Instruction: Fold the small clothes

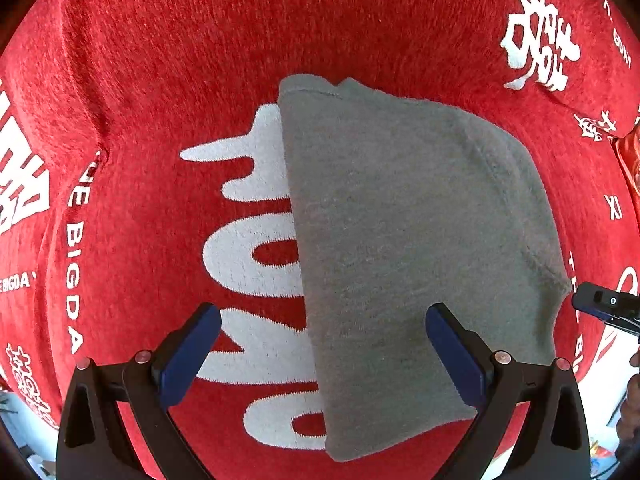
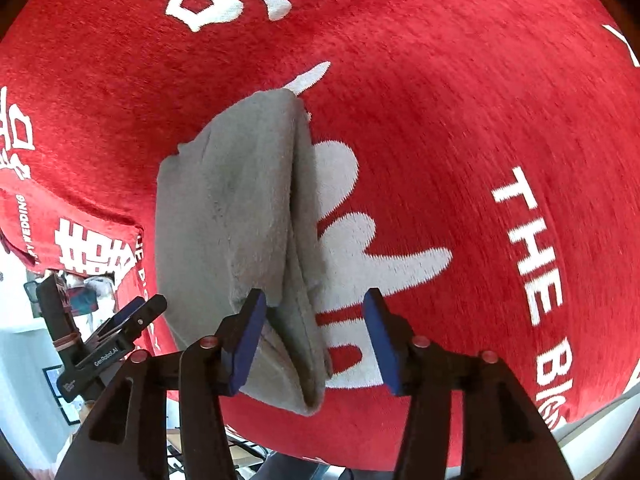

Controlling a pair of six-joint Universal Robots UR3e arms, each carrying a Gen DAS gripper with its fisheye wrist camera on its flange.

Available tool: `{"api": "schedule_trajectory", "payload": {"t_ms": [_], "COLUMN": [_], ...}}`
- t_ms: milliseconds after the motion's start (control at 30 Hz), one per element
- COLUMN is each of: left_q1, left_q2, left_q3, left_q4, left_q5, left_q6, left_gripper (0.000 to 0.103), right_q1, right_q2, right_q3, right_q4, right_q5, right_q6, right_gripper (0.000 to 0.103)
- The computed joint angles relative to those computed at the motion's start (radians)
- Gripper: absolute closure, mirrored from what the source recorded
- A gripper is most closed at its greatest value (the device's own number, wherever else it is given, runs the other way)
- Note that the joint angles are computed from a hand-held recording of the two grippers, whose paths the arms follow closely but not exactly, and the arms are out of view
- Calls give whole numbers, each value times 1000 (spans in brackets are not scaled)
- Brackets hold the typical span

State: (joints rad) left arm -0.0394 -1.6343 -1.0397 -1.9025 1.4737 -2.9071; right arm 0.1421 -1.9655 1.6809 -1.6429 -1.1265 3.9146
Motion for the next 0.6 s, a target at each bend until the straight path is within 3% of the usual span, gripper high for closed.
{"api": "schedule_trajectory", "payload": {"t_ms": [333, 600], "left_q1": [101, 132], "left_q2": [-81, -184], "left_q3": [119, 135], "left_q4": [-50, -92], "left_q5": [-122, -203], "left_q6": [31, 25], "left_gripper": [0, 0], "right_q1": [-124, -199], "right_q2": [-22, -1], "right_q3": [109, 196], "right_q4": [-78, -144], "right_q5": [132, 235], "right_q6": [-93, -158], "right_gripper": [37, 36]}}
